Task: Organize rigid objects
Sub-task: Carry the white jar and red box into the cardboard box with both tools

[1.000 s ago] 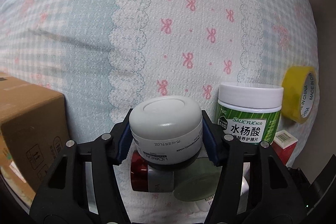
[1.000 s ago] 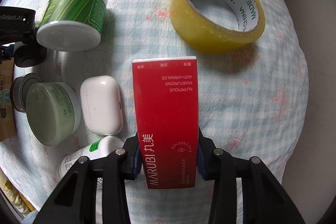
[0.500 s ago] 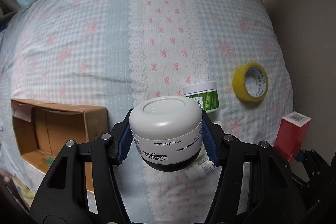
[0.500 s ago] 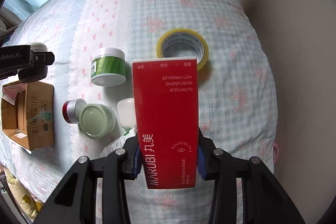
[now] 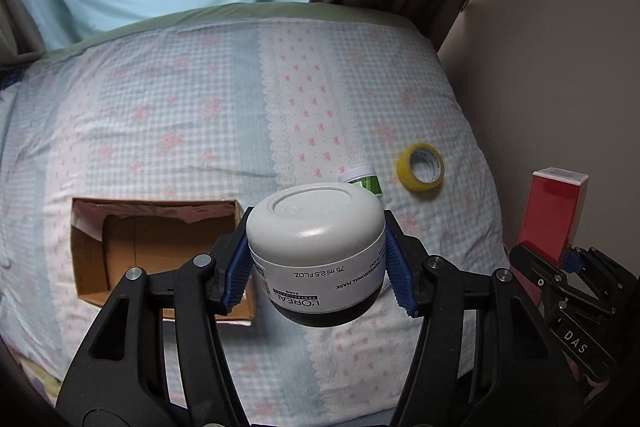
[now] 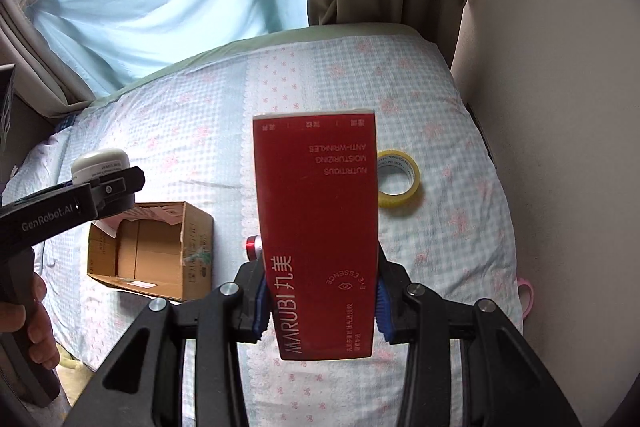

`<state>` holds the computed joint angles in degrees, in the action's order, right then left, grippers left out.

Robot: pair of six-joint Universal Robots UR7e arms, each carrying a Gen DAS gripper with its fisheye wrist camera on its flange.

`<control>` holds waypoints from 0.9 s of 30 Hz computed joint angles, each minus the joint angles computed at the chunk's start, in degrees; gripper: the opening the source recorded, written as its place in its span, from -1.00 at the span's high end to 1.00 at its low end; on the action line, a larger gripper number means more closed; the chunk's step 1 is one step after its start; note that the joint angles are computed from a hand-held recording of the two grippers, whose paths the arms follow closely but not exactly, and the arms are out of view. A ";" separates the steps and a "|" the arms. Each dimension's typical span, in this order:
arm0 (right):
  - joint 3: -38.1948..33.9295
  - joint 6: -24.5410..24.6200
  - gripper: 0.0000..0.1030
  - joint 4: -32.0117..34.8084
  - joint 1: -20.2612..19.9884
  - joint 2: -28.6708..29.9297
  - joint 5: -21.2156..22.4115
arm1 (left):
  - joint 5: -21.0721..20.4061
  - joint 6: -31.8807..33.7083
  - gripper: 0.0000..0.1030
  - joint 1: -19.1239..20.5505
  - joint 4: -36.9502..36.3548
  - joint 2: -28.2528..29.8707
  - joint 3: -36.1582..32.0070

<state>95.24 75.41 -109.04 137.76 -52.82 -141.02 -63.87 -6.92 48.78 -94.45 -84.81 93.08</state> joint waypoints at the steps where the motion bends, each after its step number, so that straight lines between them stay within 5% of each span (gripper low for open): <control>1: -1.95 1.22 0.27 1.26 0.97 1.48 -0.22 | -0.49 1.21 -0.06 0.51 0.80 -0.99 -0.61; 12: -22.02 3.23 0.27 -0.93 6.17 19.13 -0.14 | -0.19 12.62 -0.06 10.46 12.43 -3.67 -13.25; 19: -33.67 -2.97 0.27 -6.78 4.37 30.22 2.87 | 2.21 17.91 -0.06 18.68 16.90 1.54 -22.59; 27: -46.24 -9.87 0.27 -6.13 -0.54 41.16 9.71 | 7.54 24.24 -0.06 26.64 13.15 9.15 -26.48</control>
<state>49.00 65.54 -115.16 137.22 -11.66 -131.30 -56.33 17.32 75.42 -81.30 -75.66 66.60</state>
